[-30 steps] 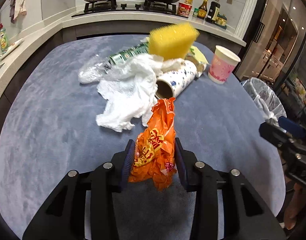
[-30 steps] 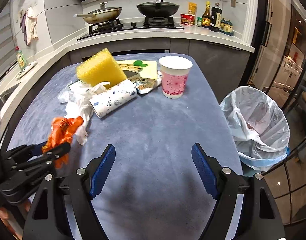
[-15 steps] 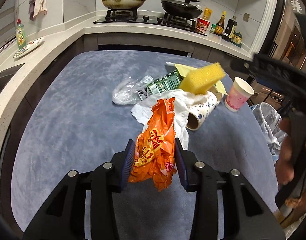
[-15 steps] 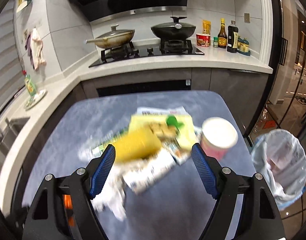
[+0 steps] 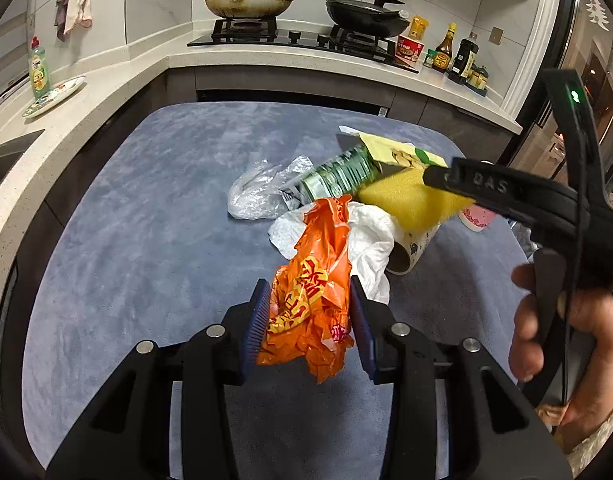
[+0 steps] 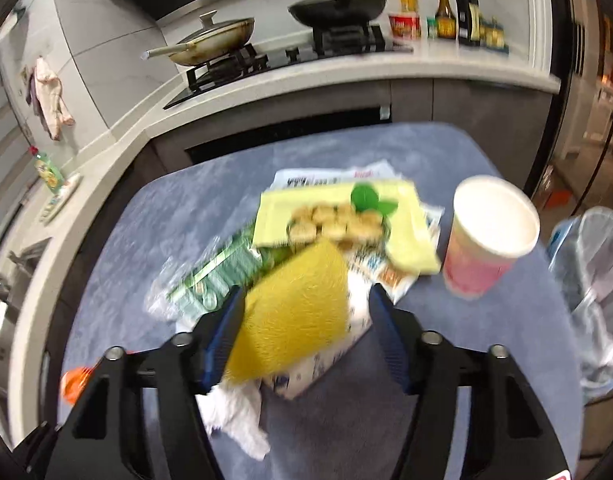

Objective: Collect trash
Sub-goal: 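Grasp the yellow sponge with the right tool while the left tool holds the wrapper, then carry the sponge and wrapper with both tools over the trash bin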

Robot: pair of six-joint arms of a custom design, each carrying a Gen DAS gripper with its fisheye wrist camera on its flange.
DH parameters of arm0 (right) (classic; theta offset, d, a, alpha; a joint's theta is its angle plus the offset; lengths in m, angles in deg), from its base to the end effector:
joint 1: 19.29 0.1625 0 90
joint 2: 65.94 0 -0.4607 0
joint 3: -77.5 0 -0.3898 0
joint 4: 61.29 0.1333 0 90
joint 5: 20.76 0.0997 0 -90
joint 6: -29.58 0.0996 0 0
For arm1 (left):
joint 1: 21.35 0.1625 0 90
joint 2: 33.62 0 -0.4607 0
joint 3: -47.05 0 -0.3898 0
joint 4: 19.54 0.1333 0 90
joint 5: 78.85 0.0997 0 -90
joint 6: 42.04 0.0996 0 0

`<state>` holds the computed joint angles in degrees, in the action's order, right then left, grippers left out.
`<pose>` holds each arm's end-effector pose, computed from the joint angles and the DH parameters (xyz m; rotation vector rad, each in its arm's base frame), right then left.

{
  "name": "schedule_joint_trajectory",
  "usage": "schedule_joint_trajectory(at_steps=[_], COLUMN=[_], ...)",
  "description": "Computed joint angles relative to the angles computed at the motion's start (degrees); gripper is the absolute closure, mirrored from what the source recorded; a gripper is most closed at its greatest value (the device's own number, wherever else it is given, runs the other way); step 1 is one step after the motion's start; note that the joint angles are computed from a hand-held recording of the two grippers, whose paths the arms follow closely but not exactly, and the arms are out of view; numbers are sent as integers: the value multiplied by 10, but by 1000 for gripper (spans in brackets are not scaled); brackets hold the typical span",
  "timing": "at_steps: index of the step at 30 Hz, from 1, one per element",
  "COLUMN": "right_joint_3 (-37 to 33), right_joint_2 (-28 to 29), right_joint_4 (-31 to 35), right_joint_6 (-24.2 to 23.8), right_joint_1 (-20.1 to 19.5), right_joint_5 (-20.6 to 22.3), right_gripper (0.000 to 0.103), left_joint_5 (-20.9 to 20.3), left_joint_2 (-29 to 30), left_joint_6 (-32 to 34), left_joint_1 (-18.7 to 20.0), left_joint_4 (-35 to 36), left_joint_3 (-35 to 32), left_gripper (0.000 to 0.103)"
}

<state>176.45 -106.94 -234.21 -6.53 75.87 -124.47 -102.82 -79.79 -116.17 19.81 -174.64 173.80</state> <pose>0.1709 -0.6731 0.0887 0.9022 -2.6040 0.4995 -0.2048 -0.4770 0.0447 -0.2847 2.1345 -1.0855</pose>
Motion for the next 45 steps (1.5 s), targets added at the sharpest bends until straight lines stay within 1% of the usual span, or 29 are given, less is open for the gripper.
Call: schedule_joint_trajectory(at_steps=[2, 4, 7, 10, 12, 16, 17, 21, 26, 33, 37, 39, 41, 45], right_joint_3=[6, 15, 38, 60, 72, 101, 104, 129, 135, 142, 128, 113, 101, 101], right_joint_2=[-7, -15, -31, -55, -72, -111, -118, -145, -176, -201, -210, -210, -210, -213], right_joint_4=[19, 26, 22, 25, 27, 25, 22, -15, -19, -47, -55, -46, -22, -25], right_joint_6=[5, 4, -13, -29, -39, -58, -61, -85, -93, -101, -102, -99, -89, -87], right_joint_1=[-9, -18, -30, -37, -41, -56, -58, -70, -92, -115, -125, -131, -137, -145], right_joint_5=[9, 22, 37, 52, 59, 69, 69, 64, 64, 67, 69, 69, 70, 73], right_gripper=[59, 61, 65, 75, 78, 80, 80, 85, 86, 88, 88, 88, 88, 88], left_joint_5=[-9, -13, -16, -18, -19, -17, -20, -23, -29, -45, -67, -72, -77, -96], left_joint_2=[7, 14, 21, 26, 29, 42, 46, 58, 81, 114, 140, 155, 166, 182], left_joint_6=[16, 26, 34, 39, 46, 62, 71, 91, 135, 186, 243, 273, 294, 322], left_joint_1=[5, 6, 6, 4, 0, -6, -6, -12, -20, -23, -22, -21, -18, -9], left_joint_4=[-24, -37, -41, -37, -41, -44, -56, -65, -86, -107, -129, -140, -148, -167], left_joint_3=[-1, -4, -10, -18, -22, -37, -40, -55, -82, -122, -158, -179, -199, -227], left_gripper=[65, 65, 65, 65, 65, 65, 65, 65, 65, 65, 65, 65, 65, 65])
